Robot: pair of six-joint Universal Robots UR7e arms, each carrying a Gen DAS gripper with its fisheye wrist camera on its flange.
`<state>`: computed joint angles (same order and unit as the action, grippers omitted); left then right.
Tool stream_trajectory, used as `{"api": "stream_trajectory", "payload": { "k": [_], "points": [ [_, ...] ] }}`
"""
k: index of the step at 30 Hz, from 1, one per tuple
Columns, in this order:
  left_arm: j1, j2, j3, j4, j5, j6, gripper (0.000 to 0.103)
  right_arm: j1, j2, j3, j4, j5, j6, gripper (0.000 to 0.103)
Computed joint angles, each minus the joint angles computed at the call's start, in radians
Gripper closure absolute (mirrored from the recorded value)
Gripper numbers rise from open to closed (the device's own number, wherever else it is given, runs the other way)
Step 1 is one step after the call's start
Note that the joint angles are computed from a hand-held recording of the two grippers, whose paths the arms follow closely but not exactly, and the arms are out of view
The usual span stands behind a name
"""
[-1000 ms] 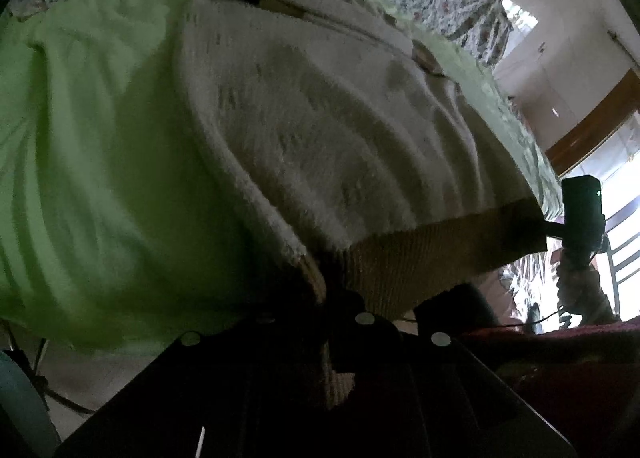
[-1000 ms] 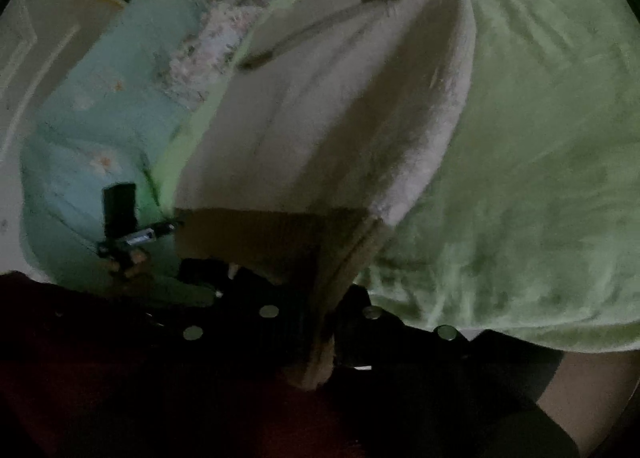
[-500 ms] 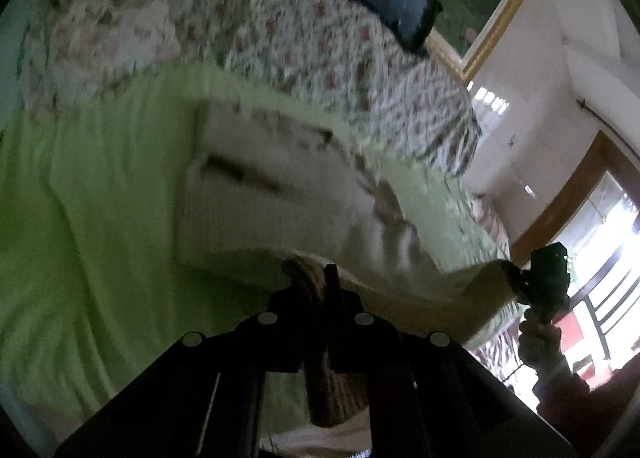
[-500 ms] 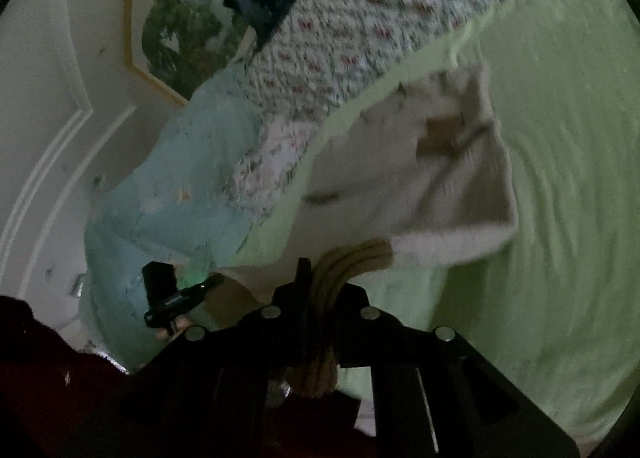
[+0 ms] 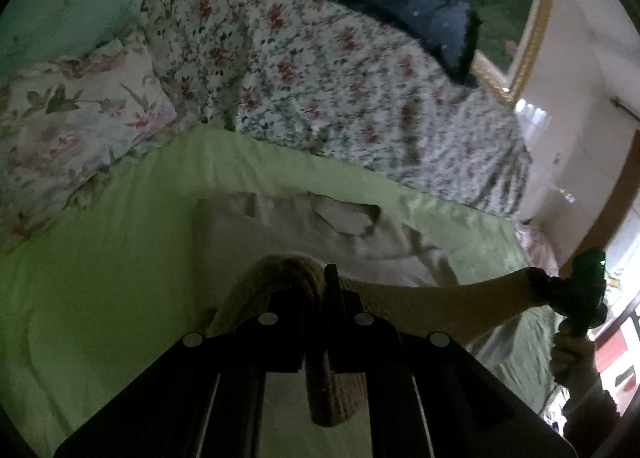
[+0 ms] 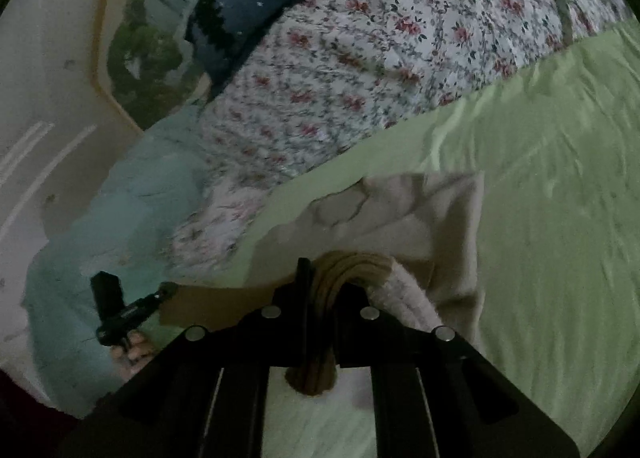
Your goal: Fold small clothes
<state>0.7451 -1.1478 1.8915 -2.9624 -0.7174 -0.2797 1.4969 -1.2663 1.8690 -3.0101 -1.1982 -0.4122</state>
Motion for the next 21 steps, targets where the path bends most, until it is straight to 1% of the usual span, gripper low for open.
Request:
{"api": "stream_trajectory", "payload": {
  "k": [2, 6, 8, 12, 14, 17, 18, 20, 21],
  "points": [
    [0.046, 0.046, -0.069, 0.021, -0.012, 0.005, 0.097, 0.017, 0.050, -0.065, 0.006, -0.043, 0.010, 0.093],
    [0.104, 0.105, -0.153, 0.031, -0.041, 0.020, 0.096, 0.030, 0.151, -0.196, 0.033, -0.086, 0.049, 0.093],
    [0.134, 0.137, -0.199, 0.045, -0.053, 0.032, 0.096, 0.032, 0.198, -0.258, 0.048, -0.106, 0.074, 0.093],
    [0.186, 0.192, -0.276, 0.083, -0.069, 0.041, 0.096, 0.022, 0.270, -0.352, 0.077, -0.113, 0.108, 0.093],
    [0.219, 0.227, -0.321, 0.120, -0.074, 0.031, 0.096, 0.021, 0.313, -0.410, 0.106, -0.140, 0.117, 0.093],
    [0.253, 0.266, -0.362, 0.172, -0.074, 0.009, 0.095, 0.029, 0.364, -0.471, 0.138, -0.208, 0.114, 0.093],
    [0.264, 0.274, -0.371, 0.189, -0.081, -0.002, 0.092, 0.031, 0.381, -0.489, 0.150, -0.235, 0.115, 0.093],
    [0.279, 0.277, -0.371, 0.210, -0.105, -0.028, 0.092, 0.030, 0.401, -0.508, 0.160, -0.256, 0.129, 0.093],
    [0.280, 0.265, -0.353, 0.195, -0.127, -0.041, 0.089, 0.029, 0.406, -0.513, 0.167, -0.265, 0.141, 0.091]
  ]
}}
